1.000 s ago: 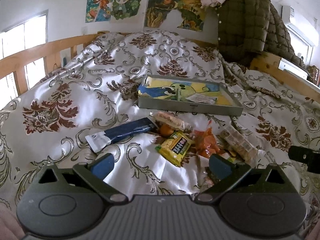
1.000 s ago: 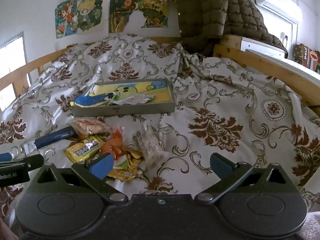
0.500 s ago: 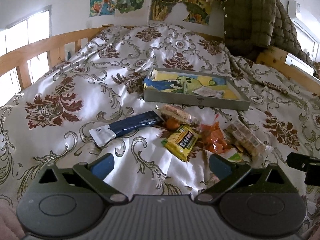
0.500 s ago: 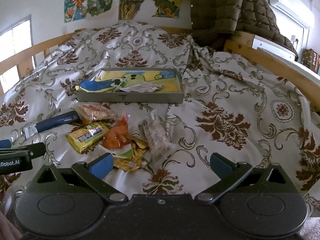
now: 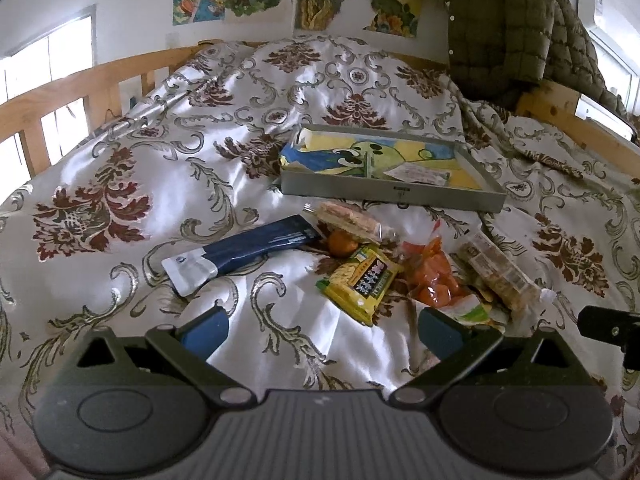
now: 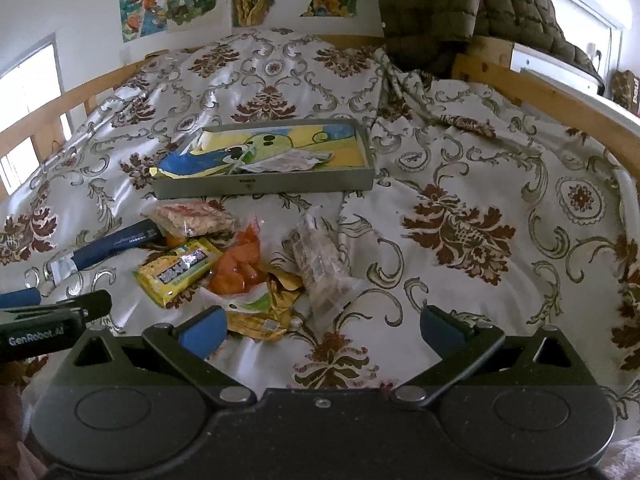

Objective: Organize snacks
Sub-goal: 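Lift both tools away from the tray back toward the snack pile, then grasp the clear puffed-snack bag with the right tool while the left tool grasps the orange bag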

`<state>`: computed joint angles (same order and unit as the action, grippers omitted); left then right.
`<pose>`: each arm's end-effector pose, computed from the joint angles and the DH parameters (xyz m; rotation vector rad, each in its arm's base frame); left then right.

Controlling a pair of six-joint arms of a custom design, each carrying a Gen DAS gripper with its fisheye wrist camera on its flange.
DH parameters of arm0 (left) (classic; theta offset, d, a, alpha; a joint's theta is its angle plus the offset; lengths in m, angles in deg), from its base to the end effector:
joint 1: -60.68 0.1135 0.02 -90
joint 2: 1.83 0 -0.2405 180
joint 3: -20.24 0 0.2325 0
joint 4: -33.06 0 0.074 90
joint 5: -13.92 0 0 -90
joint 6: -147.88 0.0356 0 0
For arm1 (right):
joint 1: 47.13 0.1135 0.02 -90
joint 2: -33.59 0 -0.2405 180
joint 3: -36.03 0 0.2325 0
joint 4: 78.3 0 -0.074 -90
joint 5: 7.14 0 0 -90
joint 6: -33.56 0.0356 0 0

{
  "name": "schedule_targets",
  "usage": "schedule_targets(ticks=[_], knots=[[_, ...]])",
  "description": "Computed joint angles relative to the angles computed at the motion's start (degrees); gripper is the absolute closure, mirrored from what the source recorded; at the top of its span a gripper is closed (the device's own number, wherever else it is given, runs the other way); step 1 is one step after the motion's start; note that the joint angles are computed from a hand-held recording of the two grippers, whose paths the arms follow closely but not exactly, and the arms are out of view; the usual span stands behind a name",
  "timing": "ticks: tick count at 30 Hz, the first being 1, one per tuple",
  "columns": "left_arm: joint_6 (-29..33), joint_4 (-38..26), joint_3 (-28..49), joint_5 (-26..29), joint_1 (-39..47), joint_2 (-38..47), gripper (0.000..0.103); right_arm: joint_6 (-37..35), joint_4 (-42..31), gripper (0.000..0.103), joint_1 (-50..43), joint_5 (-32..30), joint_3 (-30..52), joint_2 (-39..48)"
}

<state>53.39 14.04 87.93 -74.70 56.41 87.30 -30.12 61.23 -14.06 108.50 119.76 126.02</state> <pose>0.3152 -0.0244 0.1979 0.0083 2.2790 -0.1077 0.2844 0.1668 0.2383 0.0594 2.3209 -0.0308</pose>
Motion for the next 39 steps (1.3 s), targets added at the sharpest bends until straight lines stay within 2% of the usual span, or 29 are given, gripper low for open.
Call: schedule_targets(ticks=[16,25,31,39], knots=[[1.6,0.1,6.1,-0.2,-1.0,7.9,0.0,-1.6,2.5,0.001,-5.5,-8.2,3.6,5.2],[6.1,4.5,12.2,5.0,-2.3,15.6,0.0,-8.2,2.2,0.001,-11.3,-13.4,9.8,10.8],[11.4,3.9,18.3,11.0,-3.0,22.3,0.0,-16.8,3.1,0.002,-16.0,-19.5,15.6,16.6],[15.1,0.1,27.6,18.3,-3.1,31.0,0.001,-22.1,1.4,0.015,-19.9,-28.3,22.3,23.7]])
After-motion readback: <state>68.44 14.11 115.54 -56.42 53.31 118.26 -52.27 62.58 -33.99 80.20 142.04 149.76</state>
